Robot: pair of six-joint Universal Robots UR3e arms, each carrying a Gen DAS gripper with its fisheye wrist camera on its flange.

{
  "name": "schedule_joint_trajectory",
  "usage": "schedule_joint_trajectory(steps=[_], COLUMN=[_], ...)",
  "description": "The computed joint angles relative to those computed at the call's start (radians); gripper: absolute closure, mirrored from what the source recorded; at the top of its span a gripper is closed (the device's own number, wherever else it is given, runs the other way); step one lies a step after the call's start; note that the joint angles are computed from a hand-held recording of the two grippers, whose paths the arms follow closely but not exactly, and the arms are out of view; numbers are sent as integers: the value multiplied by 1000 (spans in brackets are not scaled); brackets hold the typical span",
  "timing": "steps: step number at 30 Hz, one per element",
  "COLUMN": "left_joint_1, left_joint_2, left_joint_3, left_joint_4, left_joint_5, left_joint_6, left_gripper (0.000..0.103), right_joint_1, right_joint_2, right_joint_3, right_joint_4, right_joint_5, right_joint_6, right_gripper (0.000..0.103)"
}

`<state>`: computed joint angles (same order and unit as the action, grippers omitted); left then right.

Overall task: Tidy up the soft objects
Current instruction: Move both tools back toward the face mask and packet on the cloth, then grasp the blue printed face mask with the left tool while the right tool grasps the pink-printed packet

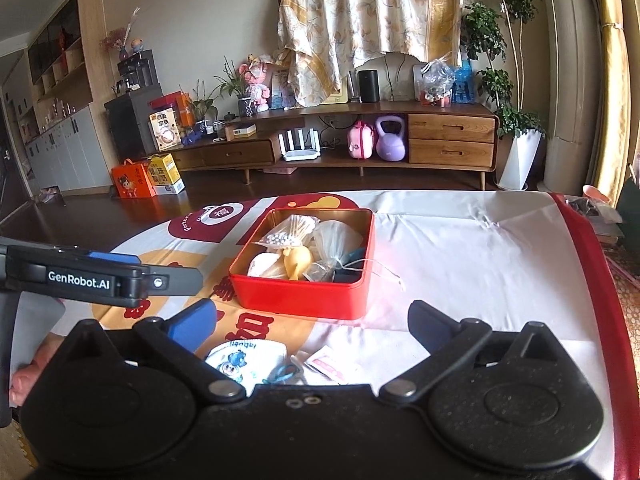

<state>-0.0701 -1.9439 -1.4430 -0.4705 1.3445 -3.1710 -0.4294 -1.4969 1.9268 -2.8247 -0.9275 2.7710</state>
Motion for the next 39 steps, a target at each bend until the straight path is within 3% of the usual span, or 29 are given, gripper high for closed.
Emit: schedule_joint_trajectory(steps=[10, 14, 20, 25, 39], left_joint_1=[10, -21, -29, -57, -44], left_joint_2=[104, 103, 75, 23, -132], left_joint_3=[-224, -289, -347, -347, -246], left_joint_4=[128, 196, 223, 253, 209], left_joint_5=[4, 60, 53, 113, 114], left_joint_6=[-11, 15, 27, 26, -6], left_gripper=[0, 0, 0, 0, 0], right_joint_1=[-25, -29, -41, -34, 75], right_joint_2=[-64, -57, -26, 26, 283], right_joint_3=[131, 153, 164, 154, -92], right_joint_4=[-57, -64, -62, -66, 1], right_joint_5=[-4, -6, -28, -51, -132], right_joint_6=[-37, -41, -52, -61, -46], right_gripper=[1, 2, 6, 11, 27])
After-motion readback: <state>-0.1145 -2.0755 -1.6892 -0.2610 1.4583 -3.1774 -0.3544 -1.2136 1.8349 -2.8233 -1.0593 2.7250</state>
